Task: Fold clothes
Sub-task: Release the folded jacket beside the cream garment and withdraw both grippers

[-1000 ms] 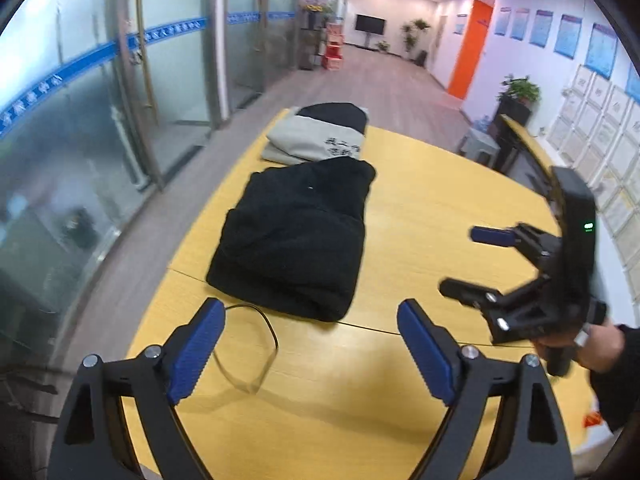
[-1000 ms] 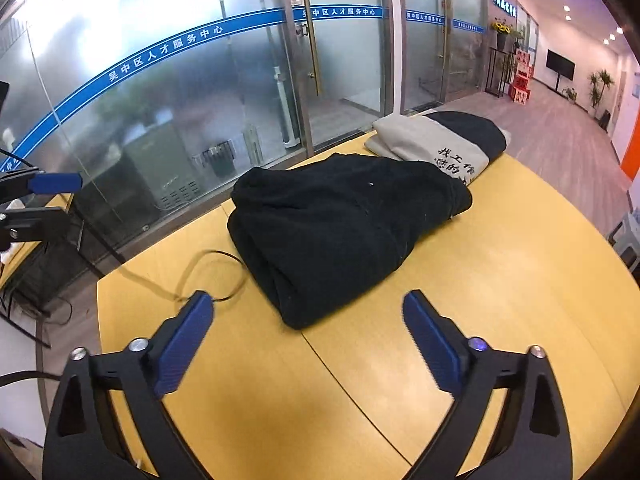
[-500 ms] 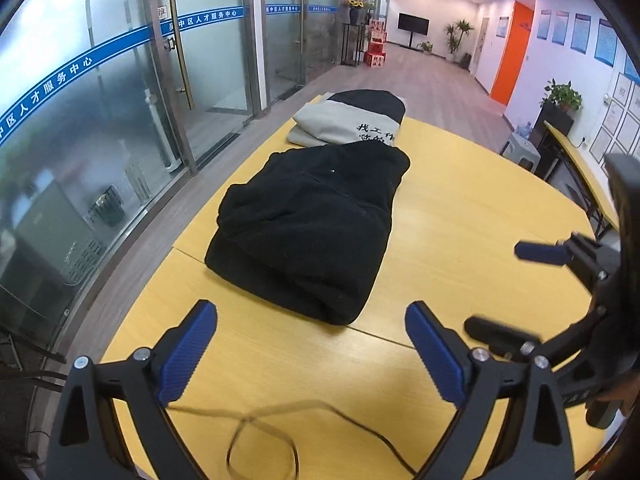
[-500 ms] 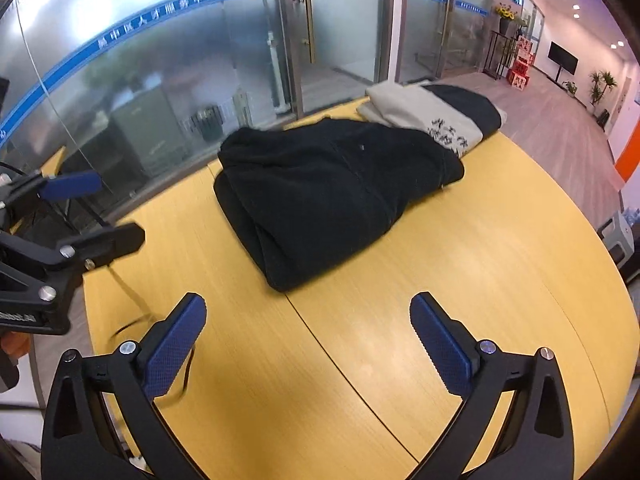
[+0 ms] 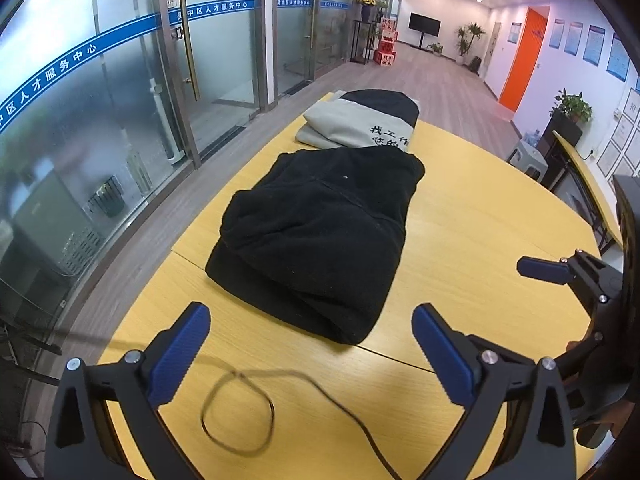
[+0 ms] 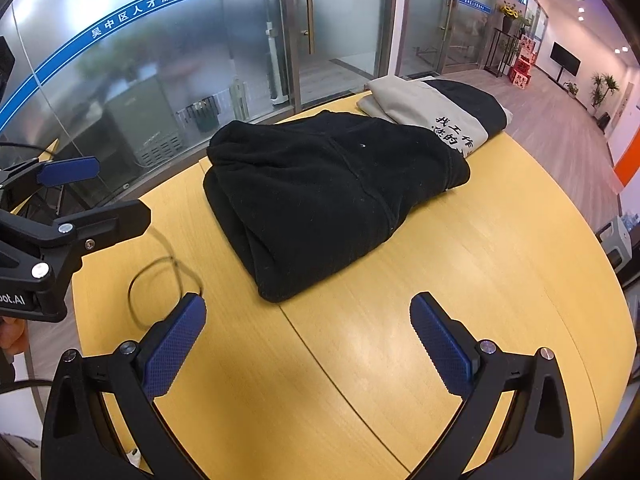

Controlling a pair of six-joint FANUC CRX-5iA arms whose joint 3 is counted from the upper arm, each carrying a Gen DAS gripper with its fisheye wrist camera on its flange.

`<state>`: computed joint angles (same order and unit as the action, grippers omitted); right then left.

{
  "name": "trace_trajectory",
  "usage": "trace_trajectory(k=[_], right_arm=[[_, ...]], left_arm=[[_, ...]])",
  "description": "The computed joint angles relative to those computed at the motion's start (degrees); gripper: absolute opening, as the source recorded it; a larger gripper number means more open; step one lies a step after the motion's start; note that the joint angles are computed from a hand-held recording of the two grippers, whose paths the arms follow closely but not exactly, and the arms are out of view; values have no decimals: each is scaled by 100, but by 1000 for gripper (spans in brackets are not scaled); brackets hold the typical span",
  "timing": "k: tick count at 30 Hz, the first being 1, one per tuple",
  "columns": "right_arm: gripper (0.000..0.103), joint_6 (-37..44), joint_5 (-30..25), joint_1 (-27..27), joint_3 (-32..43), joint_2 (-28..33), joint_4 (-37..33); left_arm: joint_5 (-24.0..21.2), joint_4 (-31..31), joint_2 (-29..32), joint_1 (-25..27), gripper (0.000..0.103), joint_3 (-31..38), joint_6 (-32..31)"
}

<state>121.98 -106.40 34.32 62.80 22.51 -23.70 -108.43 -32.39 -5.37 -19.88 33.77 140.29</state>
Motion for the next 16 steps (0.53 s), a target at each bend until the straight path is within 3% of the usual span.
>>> trace_trajectory(k=[4,10,16], right_arm=[[103,-59,27,44,95,96,46],[103,-129,63,78,36,60,90],[103,-200,99,156,-6,30,153]], left_arm=[[56,172,-15,203,103,-103,-42],[-202,-209,128,55,103,31,-138],[0,-134,-7,167,103,-134,17]])
